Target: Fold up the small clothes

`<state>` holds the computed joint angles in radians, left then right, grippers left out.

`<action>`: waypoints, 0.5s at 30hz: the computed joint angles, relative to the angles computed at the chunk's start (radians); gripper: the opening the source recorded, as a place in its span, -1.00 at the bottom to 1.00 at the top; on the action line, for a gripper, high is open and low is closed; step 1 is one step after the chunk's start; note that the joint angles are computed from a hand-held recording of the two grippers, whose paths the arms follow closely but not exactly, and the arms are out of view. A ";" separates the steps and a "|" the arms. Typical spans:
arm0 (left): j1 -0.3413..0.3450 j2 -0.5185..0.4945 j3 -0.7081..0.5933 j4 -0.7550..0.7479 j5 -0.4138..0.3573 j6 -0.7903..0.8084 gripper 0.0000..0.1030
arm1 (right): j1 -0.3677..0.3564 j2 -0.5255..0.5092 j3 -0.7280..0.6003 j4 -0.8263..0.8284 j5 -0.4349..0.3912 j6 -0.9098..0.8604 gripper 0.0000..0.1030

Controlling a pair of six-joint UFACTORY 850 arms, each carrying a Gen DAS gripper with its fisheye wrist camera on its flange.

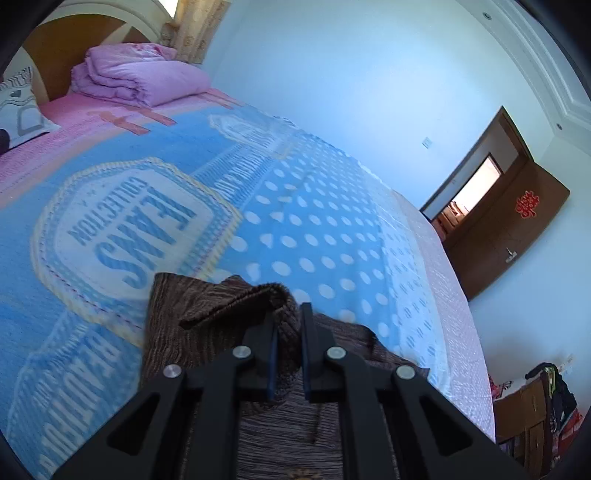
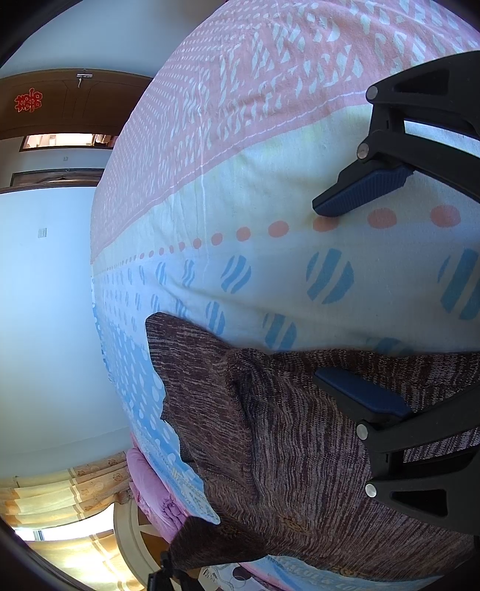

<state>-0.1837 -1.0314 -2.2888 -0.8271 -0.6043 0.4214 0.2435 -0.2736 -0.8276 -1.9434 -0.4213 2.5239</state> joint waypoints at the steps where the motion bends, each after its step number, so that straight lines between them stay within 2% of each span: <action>1: -0.007 0.002 0.007 -0.010 0.000 0.007 -0.80 | 0.001 -0.001 -0.002 0.006 0.000 -0.006 0.65; 10: -0.095 0.048 0.170 -0.093 0.063 0.141 -0.80 | 0.002 0.000 -0.004 0.025 0.003 -0.028 0.67; 13: -0.132 0.052 0.215 -0.007 0.105 0.122 -0.78 | 0.002 -0.001 -0.004 0.026 0.003 -0.029 0.67; 15: -0.159 0.050 0.233 0.127 0.131 0.049 -0.69 | 0.002 0.000 -0.004 0.026 0.003 -0.029 0.68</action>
<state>-0.3428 -0.9814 -2.0556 -0.7001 -0.4733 0.4702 0.2458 -0.2741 -0.8316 -1.9176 -0.4187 2.4944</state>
